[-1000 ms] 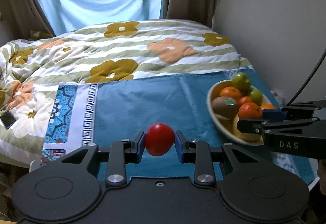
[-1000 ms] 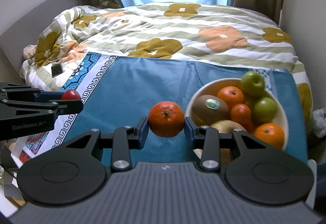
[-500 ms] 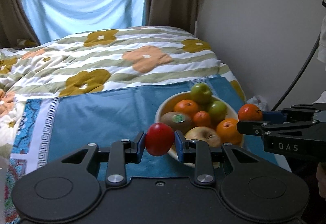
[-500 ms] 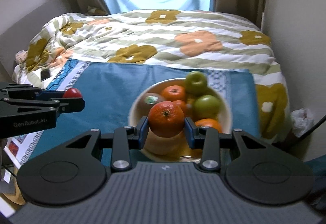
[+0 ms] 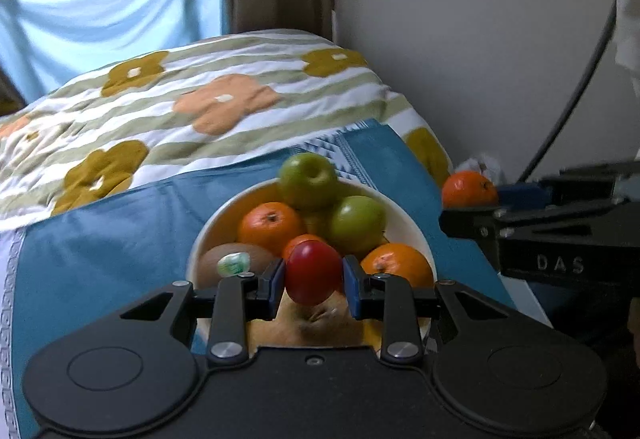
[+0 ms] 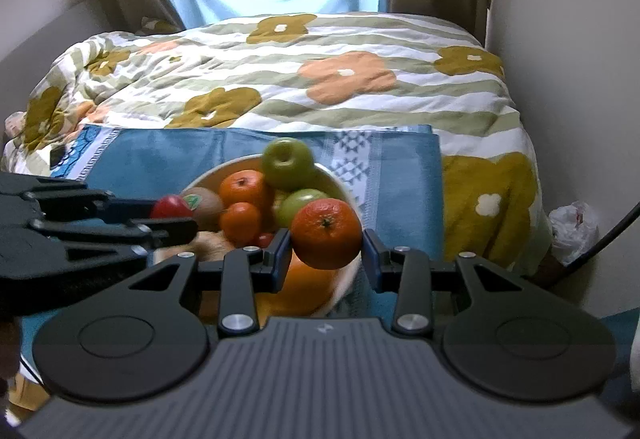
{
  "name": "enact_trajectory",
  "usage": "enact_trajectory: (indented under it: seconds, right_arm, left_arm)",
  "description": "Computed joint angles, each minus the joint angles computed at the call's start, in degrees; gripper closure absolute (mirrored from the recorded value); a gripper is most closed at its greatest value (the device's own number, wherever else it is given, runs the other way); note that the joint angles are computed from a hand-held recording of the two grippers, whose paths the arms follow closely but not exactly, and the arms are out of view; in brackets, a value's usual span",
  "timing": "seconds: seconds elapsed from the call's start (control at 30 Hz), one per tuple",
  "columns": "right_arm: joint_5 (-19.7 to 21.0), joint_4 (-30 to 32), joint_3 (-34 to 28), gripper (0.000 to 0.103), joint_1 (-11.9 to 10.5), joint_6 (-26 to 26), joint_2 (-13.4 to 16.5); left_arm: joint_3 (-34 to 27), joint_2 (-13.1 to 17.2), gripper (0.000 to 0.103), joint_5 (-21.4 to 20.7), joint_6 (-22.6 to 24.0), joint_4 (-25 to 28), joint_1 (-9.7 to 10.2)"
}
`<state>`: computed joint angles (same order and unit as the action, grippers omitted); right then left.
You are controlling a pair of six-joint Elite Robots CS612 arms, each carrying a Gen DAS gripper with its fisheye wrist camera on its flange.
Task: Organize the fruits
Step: 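Carry the tomato and orange into the bowl and release both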
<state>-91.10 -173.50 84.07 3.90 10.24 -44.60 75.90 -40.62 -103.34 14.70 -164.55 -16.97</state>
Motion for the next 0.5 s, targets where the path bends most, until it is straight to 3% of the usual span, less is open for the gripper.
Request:
enact_trajectory:
  seconds: [0.23,0.3,0.37,0.4,0.5]
  right_arm:
    - [0.3,-0.1,-0.4,0.05,-1.1,0.5,0.8]
    - [0.4,0.0,-0.5,0.05,-1.2,0.6,0.9]
    - [0.5,0.0,-0.5,0.05,-1.3,0.9,0.9]
    - [0.6,0.0,-0.5,0.05,-1.4,1.0,0.9]
    - [0.8,0.1,-0.8,0.05,-1.4,0.9,1.0]
  left_arm:
    - [-1.2,1.2,0.067,1.1,3.3,0.6,-1.2]
    - [-0.6,1.0,0.054,1.3,3.6,-0.9,-1.22]
    - [0.1,0.5,0.029,1.3,3.6,-2.9,-1.14]
    - [0.5,0.4,0.024,1.7,3.5,-3.9,-1.1]
    - [0.7,0.0,0.024,3.0,2.7,-4.5,-0.74]
